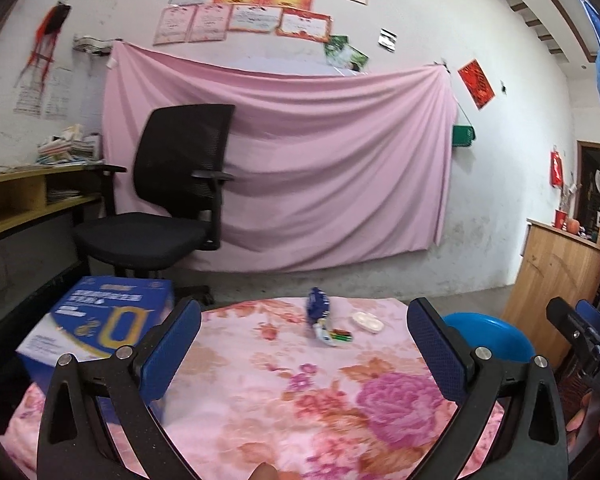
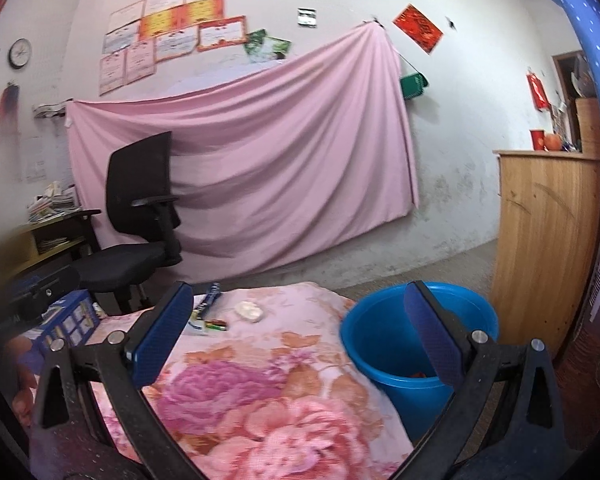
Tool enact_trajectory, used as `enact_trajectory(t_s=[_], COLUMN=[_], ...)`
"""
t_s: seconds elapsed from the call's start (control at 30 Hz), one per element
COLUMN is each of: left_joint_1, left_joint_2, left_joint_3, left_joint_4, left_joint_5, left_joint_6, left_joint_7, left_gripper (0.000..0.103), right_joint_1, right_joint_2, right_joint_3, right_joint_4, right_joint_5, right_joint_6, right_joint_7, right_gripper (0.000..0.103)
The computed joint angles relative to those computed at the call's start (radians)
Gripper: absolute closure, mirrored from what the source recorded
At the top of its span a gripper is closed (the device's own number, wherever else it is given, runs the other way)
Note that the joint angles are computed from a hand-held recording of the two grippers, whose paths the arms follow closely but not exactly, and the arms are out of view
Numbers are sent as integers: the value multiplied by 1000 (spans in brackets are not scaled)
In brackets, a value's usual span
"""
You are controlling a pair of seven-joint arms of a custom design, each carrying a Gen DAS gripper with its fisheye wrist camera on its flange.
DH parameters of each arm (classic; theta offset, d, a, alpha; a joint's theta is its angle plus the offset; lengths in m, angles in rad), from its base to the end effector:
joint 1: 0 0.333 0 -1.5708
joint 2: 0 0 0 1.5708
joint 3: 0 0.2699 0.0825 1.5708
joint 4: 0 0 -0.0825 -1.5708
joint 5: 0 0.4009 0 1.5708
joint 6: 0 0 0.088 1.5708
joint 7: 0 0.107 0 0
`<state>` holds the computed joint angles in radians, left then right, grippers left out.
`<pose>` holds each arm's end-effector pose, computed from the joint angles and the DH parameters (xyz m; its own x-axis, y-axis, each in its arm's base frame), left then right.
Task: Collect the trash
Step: 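Move both open tools back over the remaining trash on the bed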
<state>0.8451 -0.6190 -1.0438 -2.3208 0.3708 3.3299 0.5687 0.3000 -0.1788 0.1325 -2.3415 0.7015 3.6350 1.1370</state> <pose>0.4883 -0.2141 0.5348 -0.0219 -0.9937 0.1098 -0.2347 -0.1017 -0.9667 0.4967 0.1416 0.5111 0.0863 -0.9893 -0.1178 -0.1960 0.0991 -0.9756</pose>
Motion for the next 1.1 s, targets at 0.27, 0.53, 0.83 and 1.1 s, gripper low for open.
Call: enact_trajectory(t_s=[0.27,0.53,0.83,1.1], left_joint_1=[-57,-42,70,172], left_joint_2=[-93,-127,-138,-87], left_joint_3=[73,60,-20,-101], left_joint_4=[-107,-122,-83,-4], left_joint_5=[-30,-12,9,22], left_joint_6=[6,-30,-4,14], left_joint_7=[-33,-49,-84,-65], left_gripper=[2,2,2,2], right_joint_1=[31,46,52,41], right_joint_2=[4,43,109,163], right_joint_3=[-6,4,-19,-33], right_joint_4=[-21,15,78,142], right_joint_5=[-117,-128,-232,-303], right_joint_6=[40,45,40,40], right_joint_7=[67,39,67,95], right_gripper=[0,0,0,0])
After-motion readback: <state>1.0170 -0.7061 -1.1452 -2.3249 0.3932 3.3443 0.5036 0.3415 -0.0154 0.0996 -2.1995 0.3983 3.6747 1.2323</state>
